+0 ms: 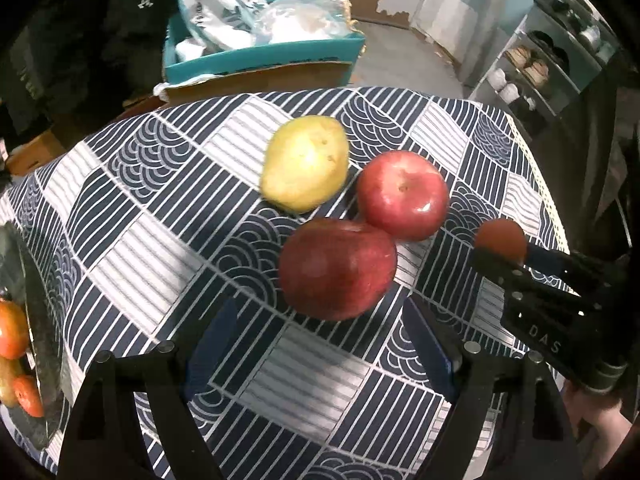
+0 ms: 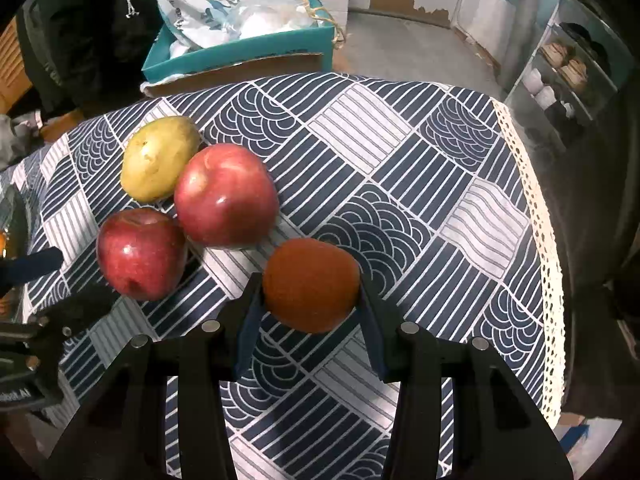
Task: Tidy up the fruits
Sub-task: 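Grasp the small orange with the right tool while the left tool grasps the large red apple, then carry the red apple with the left tool while the right tool carries the orange toward the plate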
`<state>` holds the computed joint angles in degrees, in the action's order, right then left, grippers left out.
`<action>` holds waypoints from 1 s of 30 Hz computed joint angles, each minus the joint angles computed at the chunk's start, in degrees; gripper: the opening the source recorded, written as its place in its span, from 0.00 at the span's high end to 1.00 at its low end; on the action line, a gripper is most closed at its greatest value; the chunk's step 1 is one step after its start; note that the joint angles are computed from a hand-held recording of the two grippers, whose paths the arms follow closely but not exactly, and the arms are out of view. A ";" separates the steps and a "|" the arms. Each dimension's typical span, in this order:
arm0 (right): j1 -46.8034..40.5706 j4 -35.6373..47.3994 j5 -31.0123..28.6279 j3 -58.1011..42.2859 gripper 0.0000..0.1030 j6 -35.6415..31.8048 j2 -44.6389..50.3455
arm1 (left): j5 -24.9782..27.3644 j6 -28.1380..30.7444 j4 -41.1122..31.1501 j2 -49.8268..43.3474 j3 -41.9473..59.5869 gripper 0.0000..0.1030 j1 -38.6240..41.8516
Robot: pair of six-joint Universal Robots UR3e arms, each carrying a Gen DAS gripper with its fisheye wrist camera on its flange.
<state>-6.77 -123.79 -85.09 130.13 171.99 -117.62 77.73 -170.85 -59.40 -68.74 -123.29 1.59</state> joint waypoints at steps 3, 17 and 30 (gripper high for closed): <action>-0.65 0.07 0.19 0.31 0.56 -0.29 -0.10 | 2.67 -1.79 3.36 -3.77 0.61 0.16 -3.24; 0.10 -1.21 -0.95 0.72 0.56 -0.14 0.86 | 2.13 -5.52 10.49 -12.35 -0.09 0.17 -4.40; 1.71 -2.09 -1.87 0.12 0.56 0.40 1.60 | 2.74 -3.99 11.29 -11.40 -0.92 0.26 -4.92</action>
